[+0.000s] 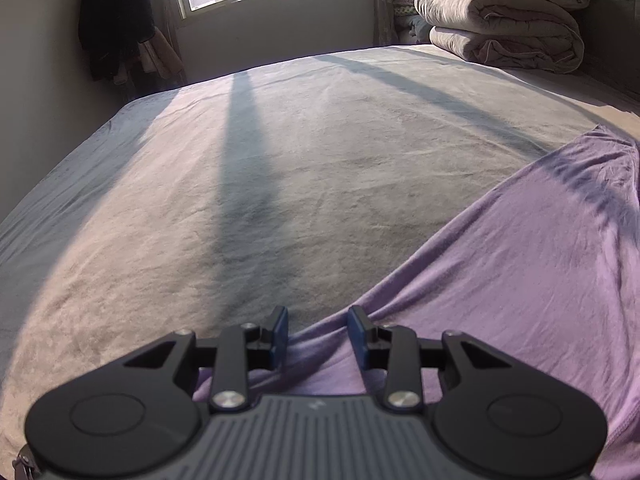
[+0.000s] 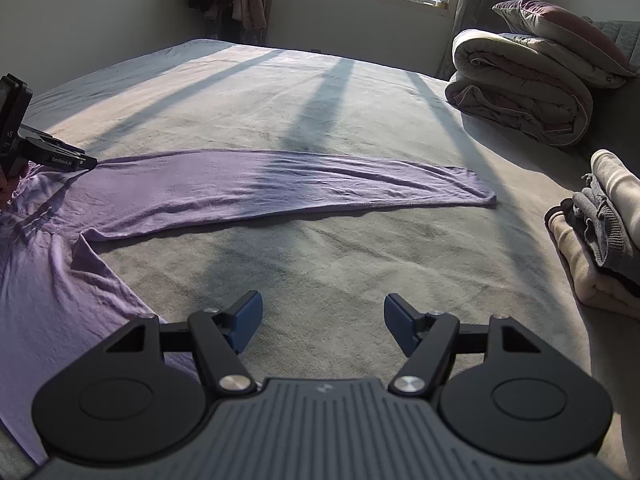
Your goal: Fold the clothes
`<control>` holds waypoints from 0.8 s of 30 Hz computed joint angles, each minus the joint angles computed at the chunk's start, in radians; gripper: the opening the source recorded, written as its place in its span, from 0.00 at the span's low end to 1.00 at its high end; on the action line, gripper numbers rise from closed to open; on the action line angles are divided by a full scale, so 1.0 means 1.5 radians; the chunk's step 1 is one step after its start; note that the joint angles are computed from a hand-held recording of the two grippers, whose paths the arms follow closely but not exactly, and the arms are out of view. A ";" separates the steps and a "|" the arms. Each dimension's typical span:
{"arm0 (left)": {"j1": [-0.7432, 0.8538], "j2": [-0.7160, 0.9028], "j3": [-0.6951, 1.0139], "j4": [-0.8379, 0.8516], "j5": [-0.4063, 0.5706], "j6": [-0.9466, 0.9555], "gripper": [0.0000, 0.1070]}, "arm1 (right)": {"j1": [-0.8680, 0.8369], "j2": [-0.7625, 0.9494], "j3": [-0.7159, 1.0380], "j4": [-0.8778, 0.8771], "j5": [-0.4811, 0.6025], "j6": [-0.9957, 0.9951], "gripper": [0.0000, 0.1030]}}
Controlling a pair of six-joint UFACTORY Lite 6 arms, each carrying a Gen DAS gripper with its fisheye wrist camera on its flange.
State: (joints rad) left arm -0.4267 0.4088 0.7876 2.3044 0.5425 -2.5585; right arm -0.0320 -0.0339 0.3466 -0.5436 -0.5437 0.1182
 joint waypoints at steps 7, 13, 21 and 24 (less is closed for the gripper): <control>0.027 0.014 0.046 0.083 -0.088 -0.051 0.13 | 0.005 -0.006 -0.002 -0.004 0.000 0.005 0.69; 0.010 0.026 0.067 0.035 -0.088 0.005 0.00 | 0.014 0.006 0.001 0.009 0.000 -0.004 0.69; -0.014 0.064 0.050 -0.022 0.052 -0.038 0.00 | 0.018 -0.007 -0.006 0.006 0.000 0.002 0.69; -0.022 0.057 0.030 -0.030 0.073 -0.061 0.03 | 0.024 -0.011 -0.007 0.002 0.004 0.012 0.69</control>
State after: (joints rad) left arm -0.4602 0.4937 0.8321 2.2588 0.6520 -2.6500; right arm 0.0037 -0.0503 0.3361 -0.5406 -0.5371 0.1366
